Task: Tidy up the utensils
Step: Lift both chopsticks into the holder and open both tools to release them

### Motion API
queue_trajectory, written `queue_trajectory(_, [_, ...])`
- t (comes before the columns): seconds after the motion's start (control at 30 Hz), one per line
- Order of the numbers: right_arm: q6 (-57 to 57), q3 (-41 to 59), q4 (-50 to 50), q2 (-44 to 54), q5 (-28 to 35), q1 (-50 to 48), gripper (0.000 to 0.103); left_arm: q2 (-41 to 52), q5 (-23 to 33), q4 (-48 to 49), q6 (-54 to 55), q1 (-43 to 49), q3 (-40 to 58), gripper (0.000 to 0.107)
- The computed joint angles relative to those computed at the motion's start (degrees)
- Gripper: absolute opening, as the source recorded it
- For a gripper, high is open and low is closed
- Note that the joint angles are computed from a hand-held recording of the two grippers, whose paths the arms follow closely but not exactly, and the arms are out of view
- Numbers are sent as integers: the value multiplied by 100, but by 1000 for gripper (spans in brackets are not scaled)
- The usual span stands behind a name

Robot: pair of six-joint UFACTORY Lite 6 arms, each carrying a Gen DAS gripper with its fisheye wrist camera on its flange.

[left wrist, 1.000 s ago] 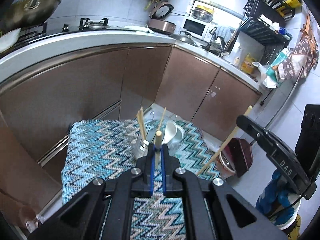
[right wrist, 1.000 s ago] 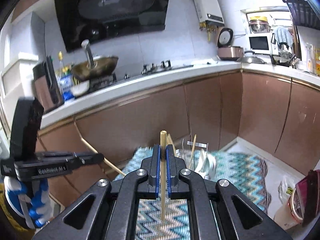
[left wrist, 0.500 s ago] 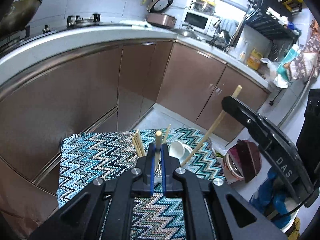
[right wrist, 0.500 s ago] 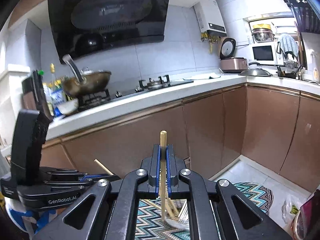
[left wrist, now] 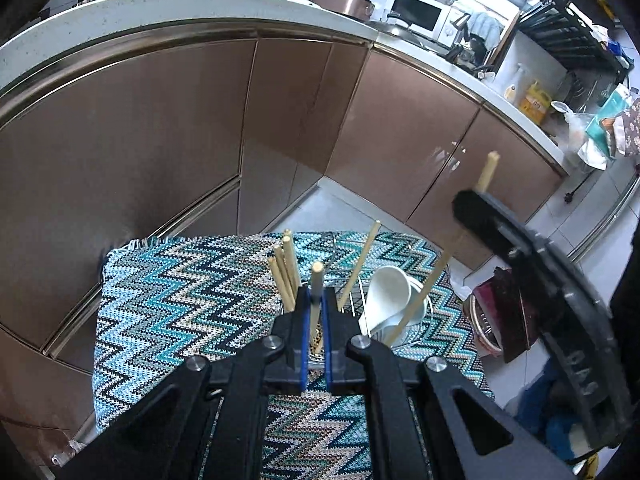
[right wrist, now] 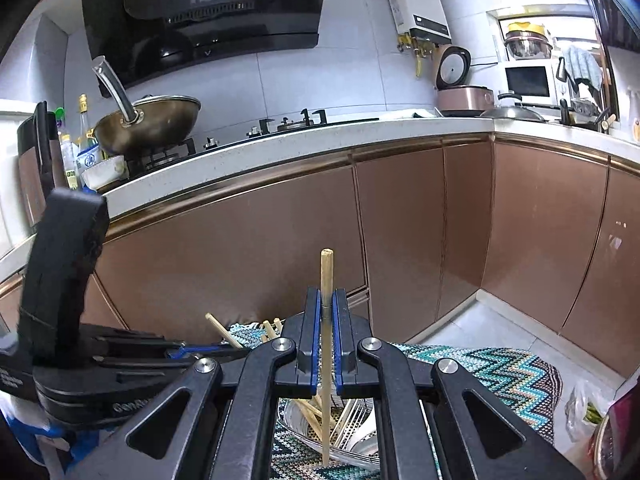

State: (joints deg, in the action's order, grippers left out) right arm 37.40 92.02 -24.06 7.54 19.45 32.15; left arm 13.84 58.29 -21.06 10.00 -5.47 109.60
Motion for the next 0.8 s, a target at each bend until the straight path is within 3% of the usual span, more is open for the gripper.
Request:
queue_trajectory(0.4, [-190,805,82,41,239,90,5,74,10,-85,30,92,57,5])
queue_trajectory(0.8, [1568,153,-1664,392,-45,214,8,-149,-394,-107,133,16,-658,5])
